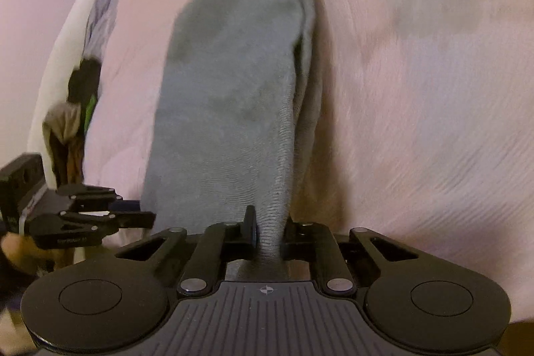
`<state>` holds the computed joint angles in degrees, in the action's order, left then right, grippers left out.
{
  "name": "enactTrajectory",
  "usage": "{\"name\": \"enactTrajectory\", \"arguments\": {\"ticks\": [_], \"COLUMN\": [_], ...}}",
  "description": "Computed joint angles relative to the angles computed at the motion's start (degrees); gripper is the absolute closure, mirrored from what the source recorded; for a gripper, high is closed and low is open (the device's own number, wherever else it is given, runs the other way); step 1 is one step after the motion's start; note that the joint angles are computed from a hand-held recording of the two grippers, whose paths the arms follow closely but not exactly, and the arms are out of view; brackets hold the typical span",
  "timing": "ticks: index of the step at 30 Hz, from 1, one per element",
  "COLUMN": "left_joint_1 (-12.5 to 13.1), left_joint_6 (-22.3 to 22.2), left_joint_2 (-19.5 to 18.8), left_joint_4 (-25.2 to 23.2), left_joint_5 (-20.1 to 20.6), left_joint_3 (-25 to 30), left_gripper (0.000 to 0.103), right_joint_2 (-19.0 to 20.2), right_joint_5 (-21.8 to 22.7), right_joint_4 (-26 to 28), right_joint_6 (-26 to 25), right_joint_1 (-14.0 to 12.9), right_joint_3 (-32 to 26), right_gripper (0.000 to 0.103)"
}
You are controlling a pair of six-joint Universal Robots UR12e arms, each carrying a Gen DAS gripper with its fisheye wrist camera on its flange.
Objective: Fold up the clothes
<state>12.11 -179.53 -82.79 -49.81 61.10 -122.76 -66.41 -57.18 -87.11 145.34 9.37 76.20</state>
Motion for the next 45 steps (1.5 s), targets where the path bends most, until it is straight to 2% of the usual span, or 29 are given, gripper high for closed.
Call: {"name": "enactTrajectory", "arguments": {"ticks": [2, 4, 7, 10, 12, 14, 16, 17, 19, 21, 24, 26, 29, 32, 34, 35, 36, 38, 41, 45], "left_joint_1": [-2.0, -4.9, -9.3, -11.8, -12.2, -11.8, -10.4, -9.6, -7.7, -5.7, -2.1, 0.4, 2.7, 3.8, 4.4, 4.6, 5.2, 6.3, 7.6, 8.5], "left_joint_6": [-0.9, -3.6, -9.4, -10.8, -8.5, -6.5, -3.9, -2.1, 2.6, 8.7, 16.1, 21.9, 30.6, 36.0, 39.9, 41.4, 43.5, 48.4, 54.6, 62.3], "left_joint_2": [-0.7, -2.5, -7.0, -10.5, -11.3, -11.0, -10.6, -10.4, -10.9, -12.3, -15.1, -16.5, -19.2, -20.9, -20.8, -21.2, -21.1, -20.8, -20.5, -21.5], "left_joint_4": [0.5, 3.0, 9.0, 11.1, 9.4, 7.7, 5.8, 5.1, 3.3, 2.9, 2.0, 0.2, -4.3, -8.0, -11.0, -13.0, -14.8, -17.3, -16.7, -15.8], "left_joint_5": [-1.4, -3.0, -4.3, -4.1, -1.4, 2.5, 7.1, 9.0, 11.6, 12.1, 8.1, 4.7, 0.7, -2.2, -3.4, -4.2, -4.9, -6.0, -4.5, -2.5], "left_joint_3": [1.2, 2.7, 5.8, 9.0, 11.0, 12.0, 13.0, 13.2, 14.5, 15.8, 17.3, 17.9, 19.2, 20.0, 20.5, 21.6, 22.4, 23.8, 25.5, 28.0], "left_gripper": [0.097, 0.099, 0.099, 0.099, 0.099, 0.098, 0.096, 0.095, 0.095, 0.095, 0.095, 0.095, 0.097, 0.097, 0.097, 0.097, 0.096, 0.094, 0.081, 0.076], "right_joint_2": [2.6, 5.0, 8.7, 12.4, 12.2, 10.5, 7.6, 5.6, 1.7, -1.7, -5.7, -7.6, -8.0, -7.8, -8.0, -7.8, -8.0, -7.6, -5.0, 0.2], "right_joint_5": [-4.0, -7.6, -14.4, -16.2, -16.5, -16.9, -17.9, -18.6, -19.9, -19.1, -15.5, -16.0, -19.7, -24.6, -30.6, -34.7, -36.5, -38.0, -38.9, -42.6], "right_joint_4": [2.9, 4.0, 1.7, 2.8, -2.0, -7.0, -14.3, -19.3, -29.3, -35.5, -41.5, -46.0, -49.1, -52.4, -53.1, -53.7, -54.8, -57.8, -61.8, -67.6], "right_joint_6": [-3.5, -7.3, -12.6, -13.3, -11.1, -9.1, -8.4, -7.7, -3.7, 2.2, 12.2, 17.8, 25.0, 32.1, 32.4, 32.0, 31.0, 26.7, 19.2, 12.9], "right_joint_1": [-0.1, -0.2, 0.2, -0.1, -0.3, -0.6, -0.7, -0.6, 0.2, 0.7, 2.2, 4.3, 7.5, 9.3, 11.4, 13.0, 14.2, 16.9, 20.8, 25.0], "right_joint_3": [-6.5, -12.1, -18.6, -23.0, -20.9, -17.1, -11.8, -8.3, -1.7, 3.7, 10.6, 14.9, 18.9, 21.8, 21.4, 20.9, 20.9, 20.8, 19.2, 16.2], "right_gripper": [0.095, 0.095, 0.099, 0.099, 0.098, 0.081, 0.065, 0.059, 0.058, 0.057, 0.057, 0.057, 0.056, 0.056, 0.053, 0.047, 0.043, 0.036, 0.034, 0.034]}}
